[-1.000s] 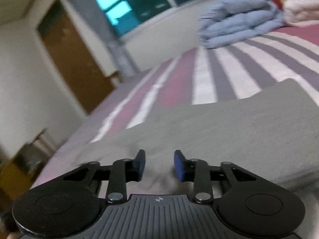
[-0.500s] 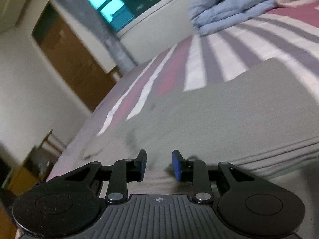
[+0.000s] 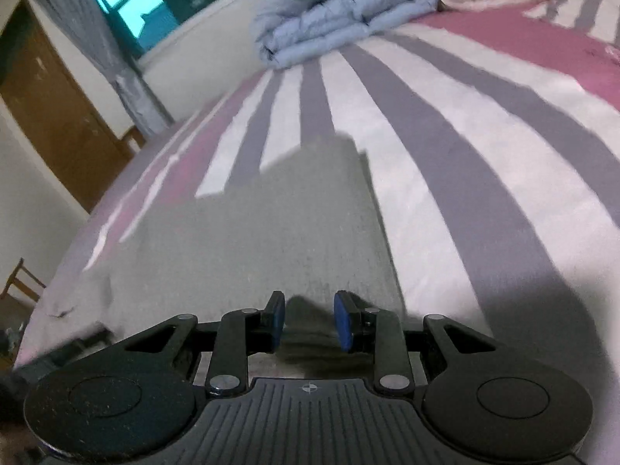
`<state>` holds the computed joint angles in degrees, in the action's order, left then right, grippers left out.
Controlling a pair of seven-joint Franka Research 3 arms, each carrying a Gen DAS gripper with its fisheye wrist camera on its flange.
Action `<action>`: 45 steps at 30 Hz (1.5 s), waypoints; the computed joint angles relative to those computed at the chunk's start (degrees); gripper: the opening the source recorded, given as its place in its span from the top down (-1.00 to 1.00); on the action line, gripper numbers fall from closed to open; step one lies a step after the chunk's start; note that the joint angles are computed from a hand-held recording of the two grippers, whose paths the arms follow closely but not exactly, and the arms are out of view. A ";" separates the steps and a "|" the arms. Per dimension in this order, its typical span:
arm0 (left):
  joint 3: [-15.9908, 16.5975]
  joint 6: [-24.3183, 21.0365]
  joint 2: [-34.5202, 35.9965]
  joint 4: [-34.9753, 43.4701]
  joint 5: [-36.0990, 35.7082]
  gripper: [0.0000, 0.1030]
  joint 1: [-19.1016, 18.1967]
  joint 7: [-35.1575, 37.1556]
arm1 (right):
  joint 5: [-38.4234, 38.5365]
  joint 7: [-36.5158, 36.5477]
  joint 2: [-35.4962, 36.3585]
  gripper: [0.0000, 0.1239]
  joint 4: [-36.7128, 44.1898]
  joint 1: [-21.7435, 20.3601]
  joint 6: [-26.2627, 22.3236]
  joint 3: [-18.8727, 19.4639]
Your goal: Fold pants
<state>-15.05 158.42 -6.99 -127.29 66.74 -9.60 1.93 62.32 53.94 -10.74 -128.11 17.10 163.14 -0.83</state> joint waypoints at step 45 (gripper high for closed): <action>0.18 4.10 -22.34 -20.17 -16.25 -0.88 12.96 2.44 | 26.38 -37.09 -4.02 -0.05 -2.54 5.48 6.48 6.08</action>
<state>-14.87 162.52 -29.32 -147.46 50.50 3.36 4.37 88.70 16.85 -14.76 -130.65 22.58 169.62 5.26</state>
